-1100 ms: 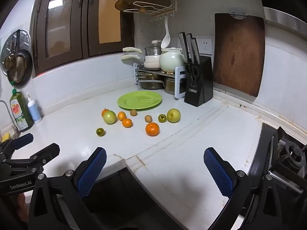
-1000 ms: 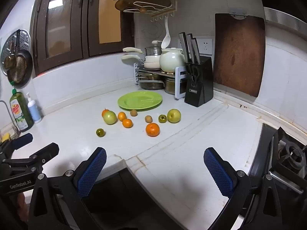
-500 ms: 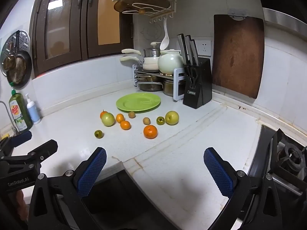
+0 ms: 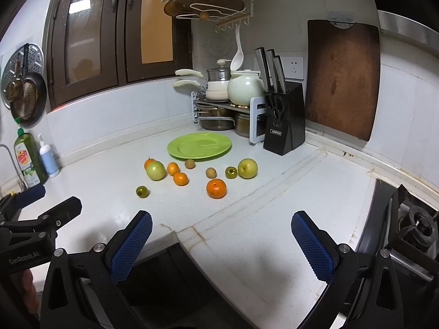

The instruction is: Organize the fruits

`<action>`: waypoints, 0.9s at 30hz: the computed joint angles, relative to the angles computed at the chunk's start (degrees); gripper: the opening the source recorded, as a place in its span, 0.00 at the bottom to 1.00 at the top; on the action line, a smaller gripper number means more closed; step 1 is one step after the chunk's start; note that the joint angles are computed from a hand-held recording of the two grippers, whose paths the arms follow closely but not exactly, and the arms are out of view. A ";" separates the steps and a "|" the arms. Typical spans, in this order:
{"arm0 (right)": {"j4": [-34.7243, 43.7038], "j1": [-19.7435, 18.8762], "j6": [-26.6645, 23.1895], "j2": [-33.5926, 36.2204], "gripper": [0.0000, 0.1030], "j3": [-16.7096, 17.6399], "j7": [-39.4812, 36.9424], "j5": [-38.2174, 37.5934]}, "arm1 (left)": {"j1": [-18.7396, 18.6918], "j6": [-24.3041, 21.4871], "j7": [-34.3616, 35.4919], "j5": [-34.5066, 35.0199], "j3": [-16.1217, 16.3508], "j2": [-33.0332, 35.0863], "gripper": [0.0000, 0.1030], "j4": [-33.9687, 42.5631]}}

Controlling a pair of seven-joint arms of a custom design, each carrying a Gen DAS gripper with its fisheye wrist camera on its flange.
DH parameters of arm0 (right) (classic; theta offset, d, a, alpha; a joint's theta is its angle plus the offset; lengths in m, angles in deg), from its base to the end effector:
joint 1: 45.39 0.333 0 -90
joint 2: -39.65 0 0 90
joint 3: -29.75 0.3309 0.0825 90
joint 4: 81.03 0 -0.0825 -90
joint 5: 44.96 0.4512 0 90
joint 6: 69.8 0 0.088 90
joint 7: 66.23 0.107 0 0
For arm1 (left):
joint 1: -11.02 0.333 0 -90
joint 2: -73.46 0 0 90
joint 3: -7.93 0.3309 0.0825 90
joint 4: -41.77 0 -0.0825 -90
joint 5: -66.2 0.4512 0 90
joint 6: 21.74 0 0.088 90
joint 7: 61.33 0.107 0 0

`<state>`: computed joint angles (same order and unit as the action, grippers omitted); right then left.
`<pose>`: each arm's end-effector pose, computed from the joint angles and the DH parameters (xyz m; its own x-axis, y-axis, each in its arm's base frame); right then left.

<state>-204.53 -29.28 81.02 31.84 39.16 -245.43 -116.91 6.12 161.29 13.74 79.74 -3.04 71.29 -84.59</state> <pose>0.5353 0.2846 0.4969 -0.1530 -0.9879 -0.0250 -0.4964 0.0987 -0.8625 0.5951 -0.1931 0.4987 -0.2712 -0.9623 0.0202 -0.5046 0.1242 -0.8543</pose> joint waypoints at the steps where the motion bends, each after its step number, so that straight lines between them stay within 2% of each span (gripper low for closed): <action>1: -0.07 0.03 -0.02 -0.08 0.99 0.03 0.06 0.01 | -0.36 0.09 0.81 -0.92 0.27 0.01 1.00 -0.06; 6: 0.04 0.09 -0.16 -0.03 0.99 0.04 -0.01 0.18 | -0.77 0.24 1.99 -2.25 0.40 0.14 1.00 0.03; 8: 0.04 0.09 -0.20 -0.04 0.99 0.06 0.11 0.05 | 0.55 0.42 -1.06 0.89 -0.54 0.15 1.00 0.06; 11: 0.03 0.08 -0.15 -0.07 0.99 0.06 0.03 0.08 | 0.46 0.46 -1.18 1.11 -0.44 0.06 1.00 0.06; 15: 0.09 0.13 -0.21 0.01 0.99 0.12 0.06 0.10 | -1.37 0.62 2.67 -3.22 0.80 0.05 1.00 -0.11; 21: 0.15 0.16 -0.13 0.11 0.99 0.08 0.24 -0.15 | 0.20 1.02 0.74 -1.11 -0.41 0.01 1.00 -0.07; 27: 0.80 0.53 -0.50 0.58 0.99 0.04 -0.15 0.08 | 0.05 1.30 0.93 -1.39 -0.22 -0.10 1.00 -0.25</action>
